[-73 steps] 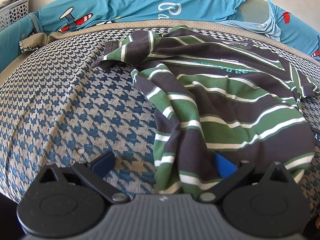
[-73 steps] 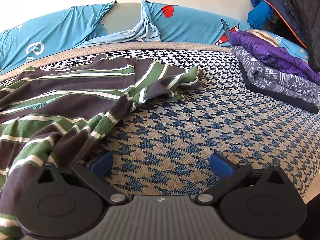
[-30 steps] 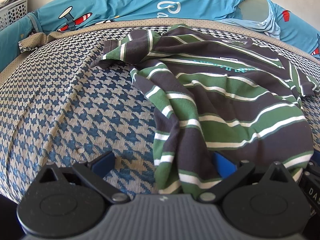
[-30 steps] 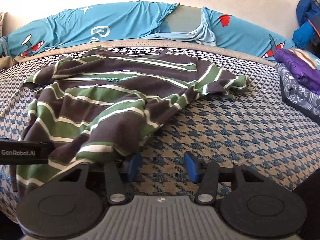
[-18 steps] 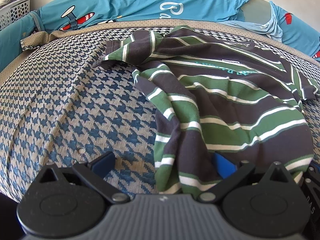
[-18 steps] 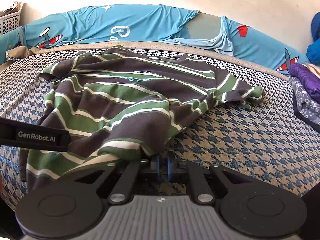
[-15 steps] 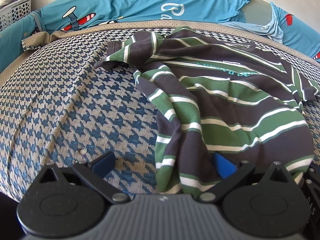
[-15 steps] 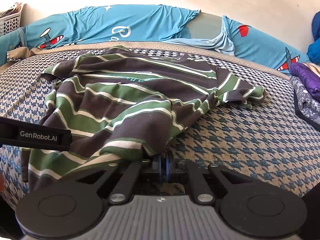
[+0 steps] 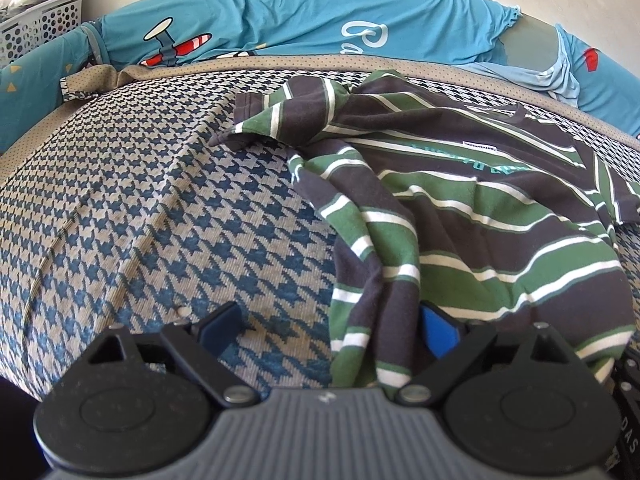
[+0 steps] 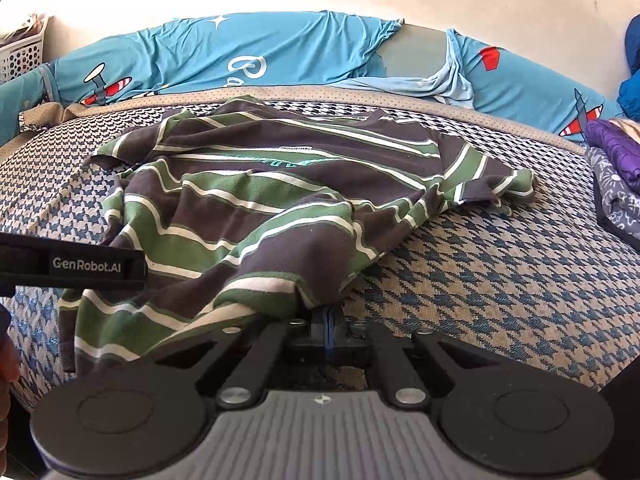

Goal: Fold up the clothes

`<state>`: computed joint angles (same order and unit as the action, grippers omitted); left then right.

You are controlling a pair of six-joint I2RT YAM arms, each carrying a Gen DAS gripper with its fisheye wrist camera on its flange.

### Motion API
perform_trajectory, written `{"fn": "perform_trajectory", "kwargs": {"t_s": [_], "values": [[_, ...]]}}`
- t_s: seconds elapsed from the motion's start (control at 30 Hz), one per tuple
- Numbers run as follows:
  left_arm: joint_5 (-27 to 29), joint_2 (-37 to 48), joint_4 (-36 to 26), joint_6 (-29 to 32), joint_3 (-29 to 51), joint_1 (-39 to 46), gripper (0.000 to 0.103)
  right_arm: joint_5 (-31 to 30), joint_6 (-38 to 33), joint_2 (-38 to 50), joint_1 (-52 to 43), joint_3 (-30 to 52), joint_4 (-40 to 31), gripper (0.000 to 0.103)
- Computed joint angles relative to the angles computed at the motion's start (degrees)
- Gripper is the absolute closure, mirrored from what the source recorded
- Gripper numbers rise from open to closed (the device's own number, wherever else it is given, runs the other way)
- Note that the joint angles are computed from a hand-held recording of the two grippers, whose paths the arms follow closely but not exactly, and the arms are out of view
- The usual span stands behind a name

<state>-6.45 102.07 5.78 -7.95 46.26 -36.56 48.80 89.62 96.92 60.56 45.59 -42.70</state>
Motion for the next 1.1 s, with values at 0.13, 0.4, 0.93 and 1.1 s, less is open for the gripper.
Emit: {"fn": "perform_trajectory", "kwargs": {"t_s": [0.13,0.4,0.93,1.1], "values": [[-1.39,0.13,0.08,-0.59,0.24,0.16,0.011,-0.05,-0.07,-0.04,0.35,0.18,-0.06,0.1],[-2.37,0.13,-0.44,-1.64,0.86,0.56,0.011,0.31,-3.98,-2.81,1.38,-1.54,4.61,0.1],[1.16,-0.75,-3.2,-4.9,2.21,5.96,0.008,4.07,-2.31,-2.25,4.54,0.09,1.35,0.1],[-3.92,-0.67,-2.22,-5.08,2.53,6.45,0.01,4.36,0.98,-2.55,4.46,-0.15,-0.68,0.1]]}}
